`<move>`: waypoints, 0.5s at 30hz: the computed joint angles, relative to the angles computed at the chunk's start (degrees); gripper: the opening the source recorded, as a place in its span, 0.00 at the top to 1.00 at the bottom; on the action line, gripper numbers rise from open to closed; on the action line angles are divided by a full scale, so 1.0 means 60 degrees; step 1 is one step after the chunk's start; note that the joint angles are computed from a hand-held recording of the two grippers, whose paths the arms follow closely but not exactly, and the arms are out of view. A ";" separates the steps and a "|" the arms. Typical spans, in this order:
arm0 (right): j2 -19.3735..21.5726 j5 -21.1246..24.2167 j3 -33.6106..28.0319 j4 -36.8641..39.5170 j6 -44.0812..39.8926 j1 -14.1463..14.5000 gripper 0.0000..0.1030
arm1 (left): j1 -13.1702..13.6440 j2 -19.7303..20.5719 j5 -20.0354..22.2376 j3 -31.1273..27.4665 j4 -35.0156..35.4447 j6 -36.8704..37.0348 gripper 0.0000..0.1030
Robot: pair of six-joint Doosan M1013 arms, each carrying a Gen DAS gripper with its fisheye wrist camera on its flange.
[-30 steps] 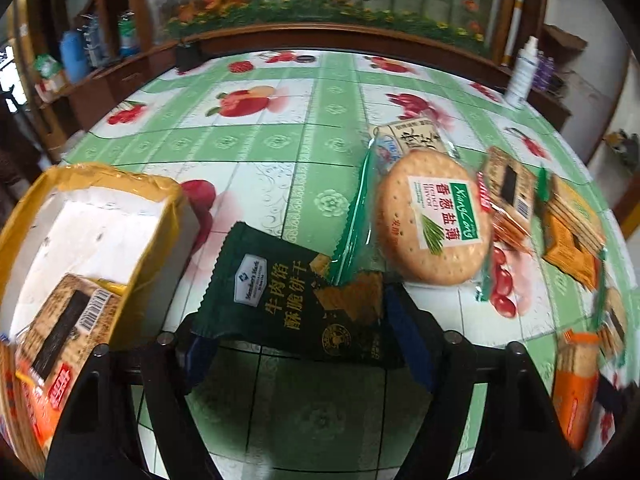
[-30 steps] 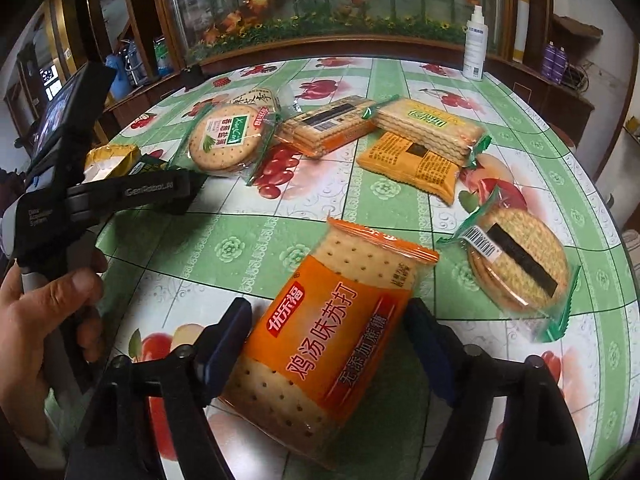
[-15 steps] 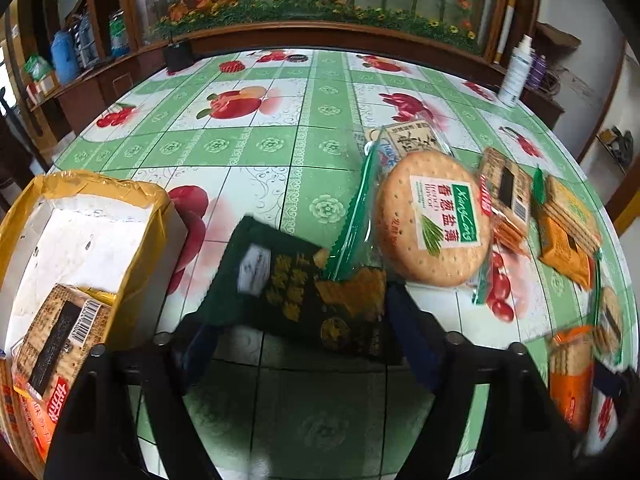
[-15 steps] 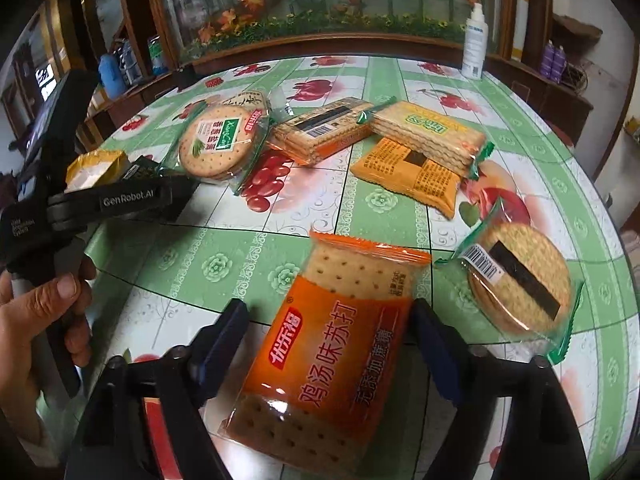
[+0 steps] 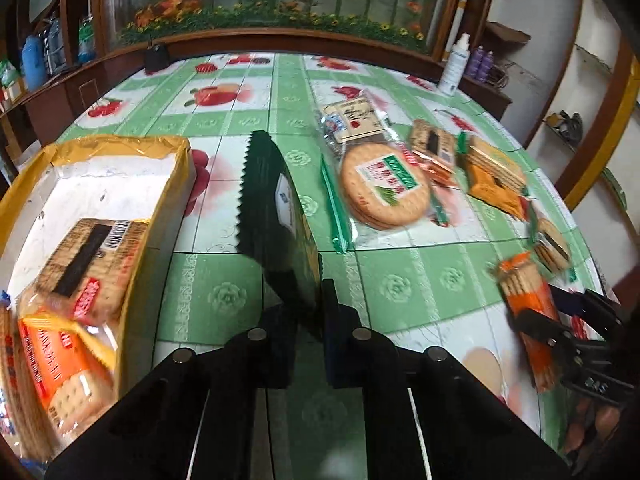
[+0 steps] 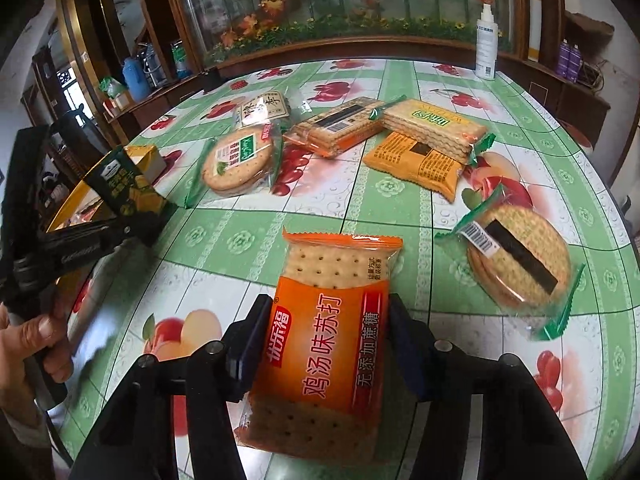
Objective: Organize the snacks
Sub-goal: 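Carry both items over the white tray and open the left gripper to drop the green bag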
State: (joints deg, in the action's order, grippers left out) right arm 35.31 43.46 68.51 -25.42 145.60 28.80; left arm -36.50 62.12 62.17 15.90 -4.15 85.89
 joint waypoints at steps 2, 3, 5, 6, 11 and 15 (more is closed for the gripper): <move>-0.0023 -0.0029 0.0041 -0.0014 0.0029 0.0025 0.44 | -0.0011 -0.0418 -0.0568 0.0772 -0.0020 0.0215 0.93; -0.0051 -0.0095 0.0081 -0.0028 0.0061 0.0036 0.44 | -0.0010 -0.0588 -0.0787 0.1079 -0.0060 0.0291 0.93; -0.0092 -0.0149 0.0130 -0.0055 0.0086 0.0058 0.44 | 0.0013 -0.0957 -0.1288 0.1730 -0.0373 0.0622 0.93; -0.0117 -0.0169 0.0149 -0.0102 0.0125 0.0072 0.44 | 0.0024 -0.1078 -0.1452 0.1935 -0.0467 0.0728 0.93; -0.0232 -0.0347 0.0216 -0.0221 0.0226 0.0094 0.44 | 0.0069 -0.1629 -0.2119 0.2771 -0.0851 0.0919 0.93; -0.0270 -0.0480 0.0147 -0.0258 0.0162 0.0139 0.44 | 0.0136 -0.2030 -0.2565 0.3389 -0.0872 0.0854 0.93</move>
State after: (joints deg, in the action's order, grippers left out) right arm 33.69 40.58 69.39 -26.97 146.57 29.64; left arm -35.68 49.94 46.78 36.23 -9.38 91.02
